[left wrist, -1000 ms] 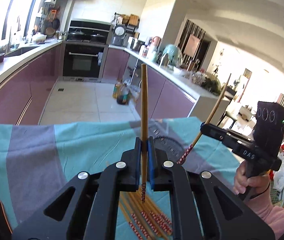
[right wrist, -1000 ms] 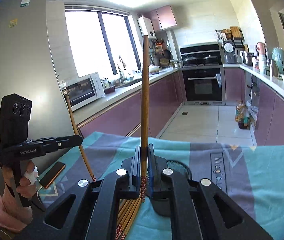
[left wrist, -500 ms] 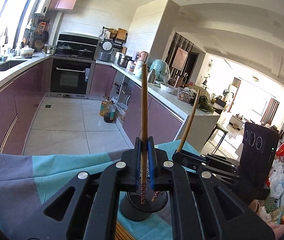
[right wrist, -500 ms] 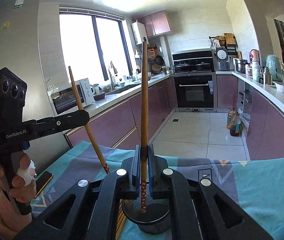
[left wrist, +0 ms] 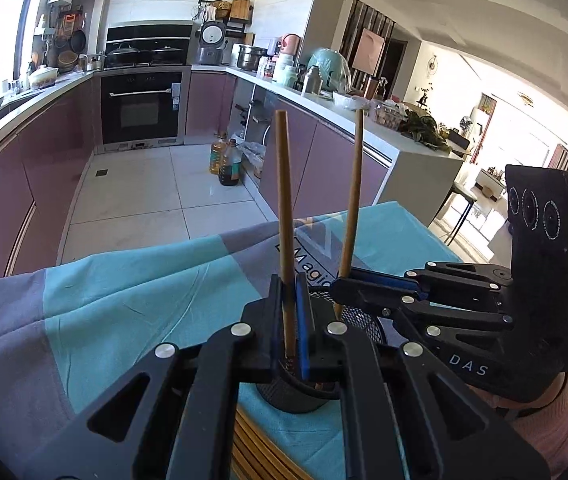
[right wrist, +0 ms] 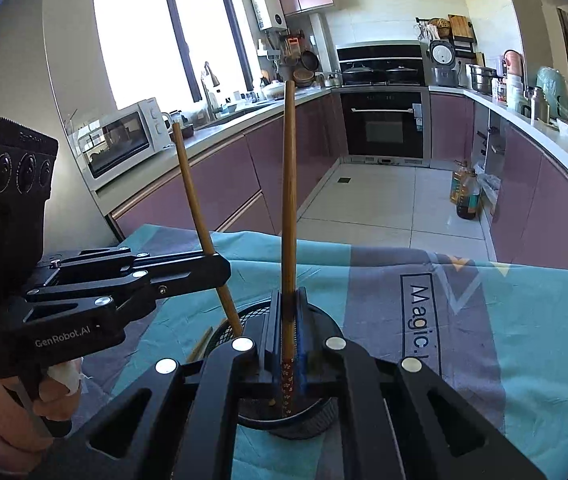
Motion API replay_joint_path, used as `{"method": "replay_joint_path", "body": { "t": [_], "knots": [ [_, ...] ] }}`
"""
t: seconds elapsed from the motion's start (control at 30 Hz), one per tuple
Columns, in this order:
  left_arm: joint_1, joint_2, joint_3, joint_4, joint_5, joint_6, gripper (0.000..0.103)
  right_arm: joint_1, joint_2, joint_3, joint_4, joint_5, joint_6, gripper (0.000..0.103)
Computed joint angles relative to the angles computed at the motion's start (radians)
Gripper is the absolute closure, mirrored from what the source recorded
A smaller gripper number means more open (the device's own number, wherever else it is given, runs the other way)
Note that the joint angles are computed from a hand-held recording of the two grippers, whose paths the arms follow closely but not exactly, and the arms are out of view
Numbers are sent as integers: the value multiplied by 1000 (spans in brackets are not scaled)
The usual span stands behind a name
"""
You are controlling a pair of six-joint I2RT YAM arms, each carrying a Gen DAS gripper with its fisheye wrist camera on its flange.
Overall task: Organize utensils
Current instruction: 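Lower the left gripper's chopstick into the mesh cup while the right gripper lowers its own, then open both grippers and withdraw them from the mesh cup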
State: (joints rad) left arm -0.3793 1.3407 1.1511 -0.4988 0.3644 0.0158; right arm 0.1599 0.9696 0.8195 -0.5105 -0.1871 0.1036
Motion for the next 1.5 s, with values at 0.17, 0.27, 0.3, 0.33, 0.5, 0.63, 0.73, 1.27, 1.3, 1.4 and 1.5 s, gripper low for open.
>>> {"method": "replay_joint_path", "body": {
  "t": [0.17,0.27,0.3,0.33,0.5,0.63,0.73,1.27,1.3,1.4,1.5],
  "knots": [
    [29,62,19,18,1,17,93,-14,41,7,16,-7,16,97],
    [41,61,12,26,10,18,86,-17,55,14,21,-5,28,95],
    [44,56,8,28,12,14,85,-20,57,16,23,-3,27,95],
    [47,47,0,33,10,9,84,-18,55,15,25,2,32,92],
    [96,-24,-66,72,10,12,69,-28,10,2,25,21,50,67],
    [165,-118,-140,68,19,52,64,-23,-107,-33,3,10,40,52],
    [238,-173,-207,53,41,118,60,8,-207,-47,-52,-9,12,46],
    [435,-161,-511,90,51,317,60,398,-117,-256,-26,186,197,57],
    [426,-163,-518,95,40,310,60,399,-109,-261,-19,186,204,60],
    [436,-161,-543,111,38,324,60,386,-96,-270,-3,178,213,67],
    [409,-169,-559,123,11,318,60,389,-86,-269,0,189,222,71]
  ]
}}
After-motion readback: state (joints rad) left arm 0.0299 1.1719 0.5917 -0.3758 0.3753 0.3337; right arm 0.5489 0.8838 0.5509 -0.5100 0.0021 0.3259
